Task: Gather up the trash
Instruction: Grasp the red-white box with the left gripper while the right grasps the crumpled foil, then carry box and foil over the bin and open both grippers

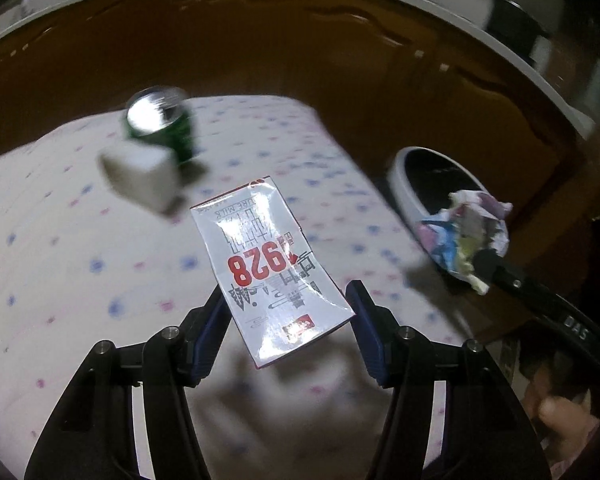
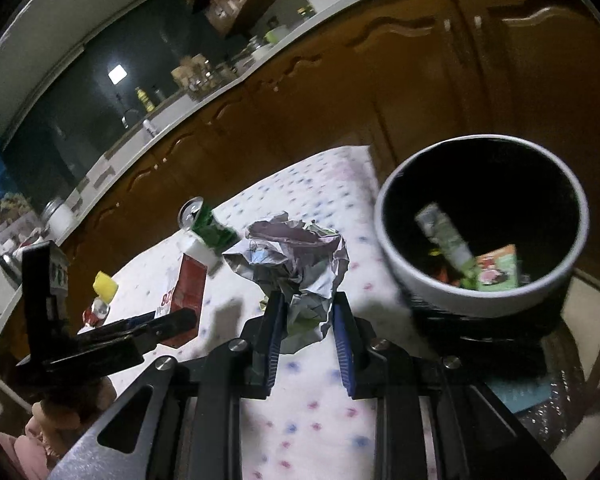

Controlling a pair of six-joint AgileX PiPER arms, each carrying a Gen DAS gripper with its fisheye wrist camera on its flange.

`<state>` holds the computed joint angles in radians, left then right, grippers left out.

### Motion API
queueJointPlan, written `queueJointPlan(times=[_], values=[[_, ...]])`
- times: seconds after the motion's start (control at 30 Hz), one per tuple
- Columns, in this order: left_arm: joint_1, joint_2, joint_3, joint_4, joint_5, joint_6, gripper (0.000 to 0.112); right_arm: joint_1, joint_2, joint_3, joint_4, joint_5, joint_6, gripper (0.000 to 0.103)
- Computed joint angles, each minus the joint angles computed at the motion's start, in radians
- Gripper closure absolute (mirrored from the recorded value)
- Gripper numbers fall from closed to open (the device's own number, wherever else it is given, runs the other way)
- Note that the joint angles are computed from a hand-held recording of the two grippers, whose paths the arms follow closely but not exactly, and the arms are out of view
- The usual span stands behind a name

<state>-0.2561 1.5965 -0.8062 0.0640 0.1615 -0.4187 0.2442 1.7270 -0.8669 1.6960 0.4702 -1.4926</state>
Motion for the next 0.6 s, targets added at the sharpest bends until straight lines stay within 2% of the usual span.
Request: queueJointPlan(times=[0.3, 0.6], values=[[-0.132, 0.079, -0.167, 0.002, 0.064, 0.024, 0.055, -0.143, -0.058, 0.044, -0.004, 0.017, -0.023, 0.078], [-0.203, 0.194, -0.371, -0.053, 0.146, 0.118, 0.055, -0.233, -0.049, 0.020, -0.041, 0.028, -0.008, 0.078]])
